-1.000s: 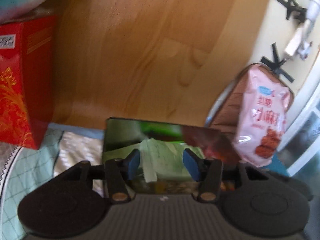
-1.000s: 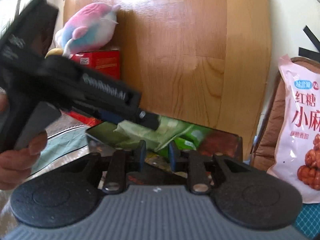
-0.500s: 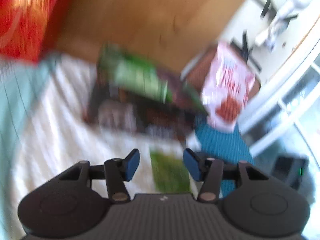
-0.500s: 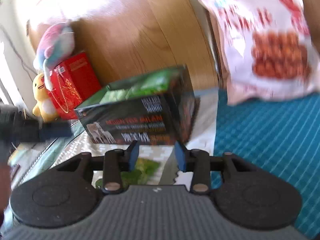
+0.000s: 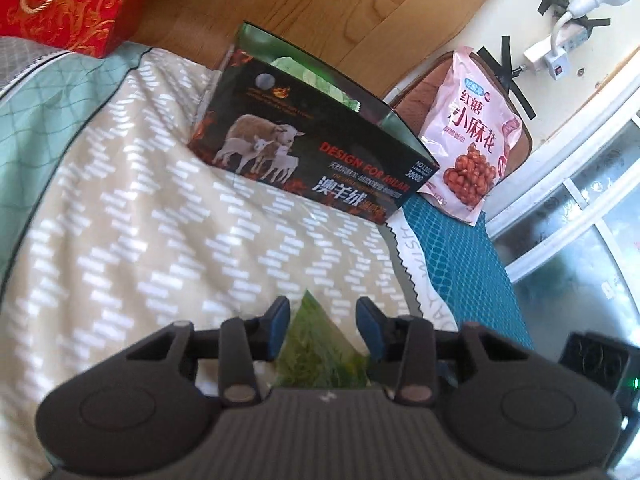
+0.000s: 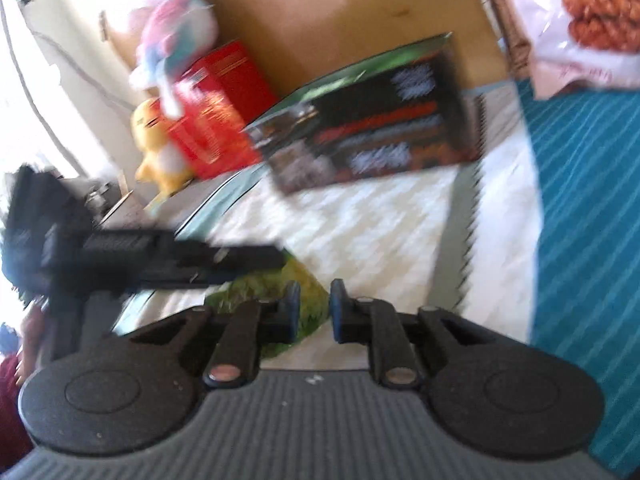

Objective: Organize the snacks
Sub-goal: 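Grasp the dark green seaweed packet with the right tool while the left tool lifts the leaf-print packet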

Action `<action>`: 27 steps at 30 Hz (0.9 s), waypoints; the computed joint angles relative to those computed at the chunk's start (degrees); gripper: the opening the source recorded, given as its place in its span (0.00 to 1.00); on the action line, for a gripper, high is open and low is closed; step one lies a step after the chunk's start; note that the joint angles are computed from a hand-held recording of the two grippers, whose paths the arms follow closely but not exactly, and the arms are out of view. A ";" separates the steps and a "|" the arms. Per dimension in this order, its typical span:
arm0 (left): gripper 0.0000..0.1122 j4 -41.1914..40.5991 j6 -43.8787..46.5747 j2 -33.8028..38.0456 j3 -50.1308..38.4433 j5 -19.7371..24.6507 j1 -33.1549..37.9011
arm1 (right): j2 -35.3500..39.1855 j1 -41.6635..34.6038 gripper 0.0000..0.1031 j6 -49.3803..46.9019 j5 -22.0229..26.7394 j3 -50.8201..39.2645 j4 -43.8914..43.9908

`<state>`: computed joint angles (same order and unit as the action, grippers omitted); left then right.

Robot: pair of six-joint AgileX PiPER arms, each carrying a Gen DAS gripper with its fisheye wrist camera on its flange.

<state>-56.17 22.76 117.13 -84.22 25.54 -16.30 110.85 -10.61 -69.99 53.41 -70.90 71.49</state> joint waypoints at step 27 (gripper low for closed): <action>0.32 -32.66 32.69 -9.45 20.72 4.97 0.53 | -17.86 13.79 0.49 -35.57 -21.46 23.24 11.24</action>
<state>-88.84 55.45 107.68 -63.50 30.51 -15.77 92.99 3.19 -105.56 31.94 -47.66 82.73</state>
